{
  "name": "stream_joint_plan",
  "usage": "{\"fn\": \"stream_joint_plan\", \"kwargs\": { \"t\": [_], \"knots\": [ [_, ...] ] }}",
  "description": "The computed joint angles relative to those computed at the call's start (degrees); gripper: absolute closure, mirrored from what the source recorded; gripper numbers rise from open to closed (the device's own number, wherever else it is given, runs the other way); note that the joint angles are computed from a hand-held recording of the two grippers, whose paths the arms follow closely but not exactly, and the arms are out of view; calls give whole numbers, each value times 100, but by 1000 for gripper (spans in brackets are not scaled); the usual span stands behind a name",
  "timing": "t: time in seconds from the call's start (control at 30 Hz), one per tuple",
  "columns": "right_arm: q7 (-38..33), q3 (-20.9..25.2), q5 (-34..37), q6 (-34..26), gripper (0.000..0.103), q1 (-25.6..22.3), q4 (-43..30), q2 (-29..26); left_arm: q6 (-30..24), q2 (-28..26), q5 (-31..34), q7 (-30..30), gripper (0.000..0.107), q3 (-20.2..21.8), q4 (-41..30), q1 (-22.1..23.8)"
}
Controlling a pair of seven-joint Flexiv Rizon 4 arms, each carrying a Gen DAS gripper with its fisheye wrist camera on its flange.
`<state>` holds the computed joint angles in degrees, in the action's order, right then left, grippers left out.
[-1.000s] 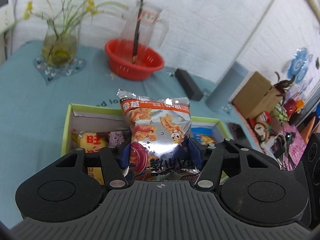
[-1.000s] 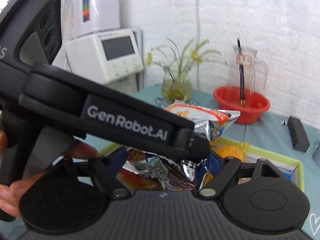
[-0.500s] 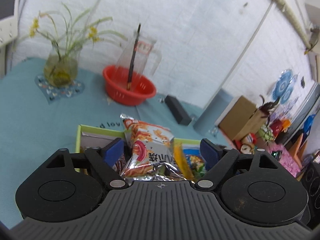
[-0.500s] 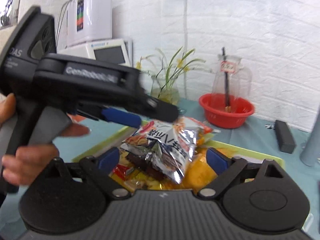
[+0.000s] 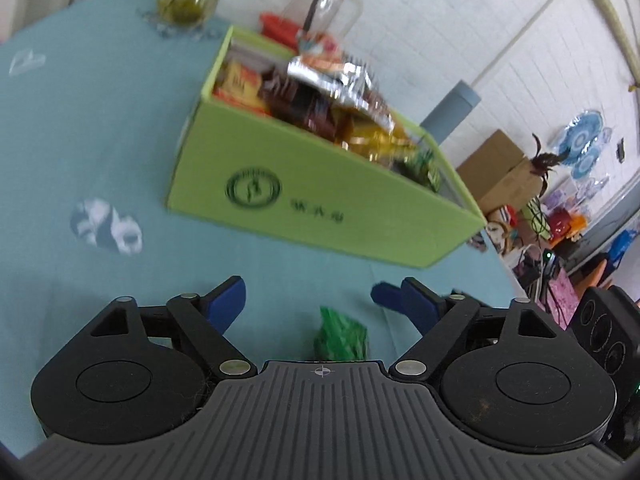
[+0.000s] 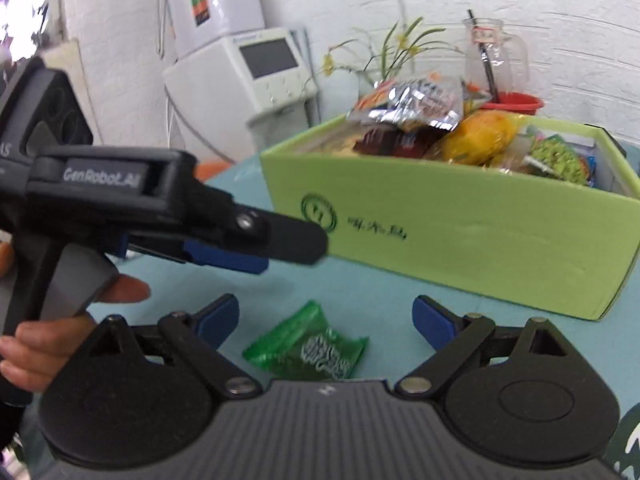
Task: Organize snacks
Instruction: 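Close both grippers on the small green-wrapped candy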
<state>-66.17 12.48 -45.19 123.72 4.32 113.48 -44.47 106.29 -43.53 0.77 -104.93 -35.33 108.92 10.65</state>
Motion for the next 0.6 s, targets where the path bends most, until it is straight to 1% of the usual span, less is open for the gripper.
{"fn": "stream_joint_plan", "kwargs": {
  "t": [0.03, 0.07, 0.1, 0.13, 0.2, 0.3, 0.37, 0.4, 0.43, 0.47, 0.5, 0.53, 0.6],
  "knots": [
    [-241, -194, 346, -48, 10, 292, 40, 53, -56, -17, -3, 21, 42, 14, -35, -43],
    [-491, -399, 718, -23, 10, 585, 118, 128, -111, -1, -26, 62, 43, 99, -79, -142],
    [-655, -482, 896, 26, 10, 718, 163, 152, -185, 41, -79, 104, 45, 236, -126, -281],
    [-721, -433, 898, 23, 10, 691, 204, 163, -258, 87, -141, 151, 49, 379, -157, -428],
    [-725, -238, 689, -119, 10, 507, 195, 145, -405, 118, -248, 264, 53, 498, -207, -588],
    [-817, -160, 571, -411, 10, 448, 212, 201, -486, 155, -401, 413, 57, 689, -197, -819],
    [-854, -11, 386, -642, 10, 316, 167, 178, -475, 236, -498, 499, 63, 991, -201, -1104],
    [-938, 10, 367, -669, 9, 313, 147, 159, -506, 271, -541, 544, 75, 1089, -196, -1201],
    [-1044, -3, 389, -685, 9, 357, 174, 179, -527, 306, -557, 605, 83, 1128, -157, -1237],
    [-1133, 3, 432, -671, 9, 391, 227, 205, -560, 355, -586, 653, 88, 1179, -115, -1290],
    [-1211, -48, 576, -656, 9, 495, 280, 246, -546, 410, -610, 686, 91, 1213, -38, -1325],
    [-1264, -27, 625, -666, 9, 514, 345, 290, -502, 464, -627, 692, 91, 1156, 83, -1280],
    [-1334, 54, 670, -681, 10, 479, 517, 398, -384, 531, -556, 724, 91, 865, 359, -1026]
  ]
}}
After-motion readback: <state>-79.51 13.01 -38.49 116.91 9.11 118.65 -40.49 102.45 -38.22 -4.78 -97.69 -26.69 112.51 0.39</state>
